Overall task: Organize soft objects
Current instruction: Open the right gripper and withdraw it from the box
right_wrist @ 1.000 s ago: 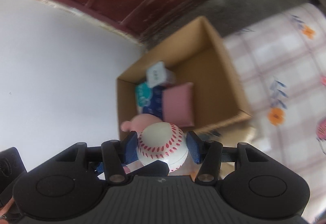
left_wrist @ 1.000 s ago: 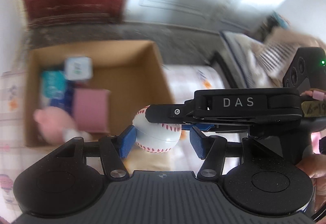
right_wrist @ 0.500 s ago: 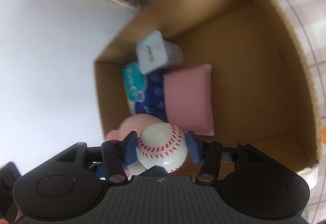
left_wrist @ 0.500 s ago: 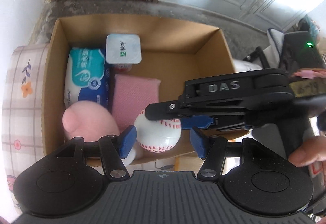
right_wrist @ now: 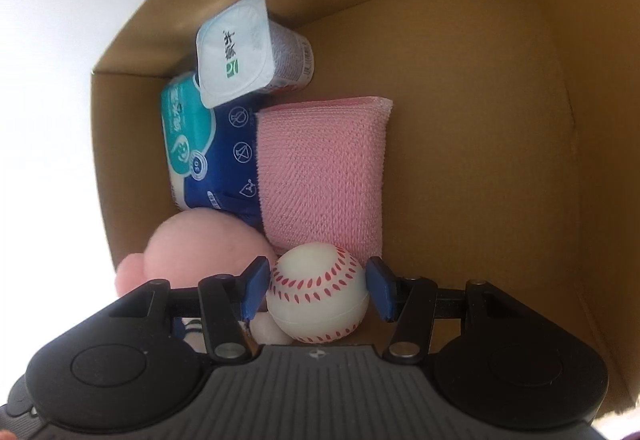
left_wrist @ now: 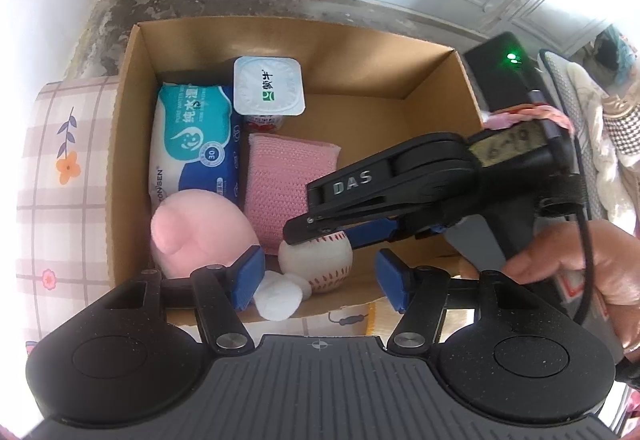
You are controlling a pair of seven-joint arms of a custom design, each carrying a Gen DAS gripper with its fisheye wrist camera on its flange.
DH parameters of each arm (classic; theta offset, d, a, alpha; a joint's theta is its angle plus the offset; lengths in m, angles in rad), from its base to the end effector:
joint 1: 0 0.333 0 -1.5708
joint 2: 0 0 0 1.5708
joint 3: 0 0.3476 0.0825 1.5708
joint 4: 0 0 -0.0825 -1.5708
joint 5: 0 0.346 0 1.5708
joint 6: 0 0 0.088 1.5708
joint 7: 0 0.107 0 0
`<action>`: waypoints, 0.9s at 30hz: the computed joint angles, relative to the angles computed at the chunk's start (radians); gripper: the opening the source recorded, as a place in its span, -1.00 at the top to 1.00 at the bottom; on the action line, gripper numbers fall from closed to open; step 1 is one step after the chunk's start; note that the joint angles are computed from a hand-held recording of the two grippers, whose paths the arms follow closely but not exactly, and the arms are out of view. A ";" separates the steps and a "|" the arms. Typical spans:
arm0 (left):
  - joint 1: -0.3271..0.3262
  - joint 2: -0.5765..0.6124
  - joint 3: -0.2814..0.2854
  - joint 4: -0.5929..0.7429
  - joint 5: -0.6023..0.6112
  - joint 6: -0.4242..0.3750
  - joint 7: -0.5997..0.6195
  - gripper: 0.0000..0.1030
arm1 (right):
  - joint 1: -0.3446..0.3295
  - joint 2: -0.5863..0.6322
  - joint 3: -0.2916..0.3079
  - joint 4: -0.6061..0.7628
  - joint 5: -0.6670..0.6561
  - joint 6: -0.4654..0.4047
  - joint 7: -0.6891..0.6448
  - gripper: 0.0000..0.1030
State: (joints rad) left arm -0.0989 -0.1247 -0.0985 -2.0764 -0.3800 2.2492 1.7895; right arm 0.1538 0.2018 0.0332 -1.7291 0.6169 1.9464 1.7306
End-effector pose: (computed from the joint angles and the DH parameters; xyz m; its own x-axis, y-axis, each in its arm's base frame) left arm 0.4945 -0.1120 0.5610 -0.2554 -0.9284 0.2699 -0.9332 0.1636 -0.3200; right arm 0.5801 0.1477 0.5186 -0.2081 -0.8207 -0.5321 -0.9778 0.1601 0.1355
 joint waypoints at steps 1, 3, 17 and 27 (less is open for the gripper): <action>0.000 0.002 0.000 0.001 -0.001 0.003 -0.003 -0.20 | 0.004 0.007 0.002 0.009 -0.009 -0.003 -0.003 -0.15; 0.003 0.002 0.002 0.000 -0.003 0.003 -0.007 -0.20 | 0.012 0.017 0.006 0.021 -0.027 -0.010 -0.003 -0.20; -0.015 -0.092 0.031 -0.051 -0.074 0.051 0.000 -0.23 | -0.006 -0.206 -0.023 -0.212 0.101 0.240 -0.027 -0.43; -0.057 -0.200 0.061 -0.088 -0.124 0.010 -0.029 -0.26 | -0.047 -0.570 -0.066 -0.515 0.054 0.402 0.015 -0.44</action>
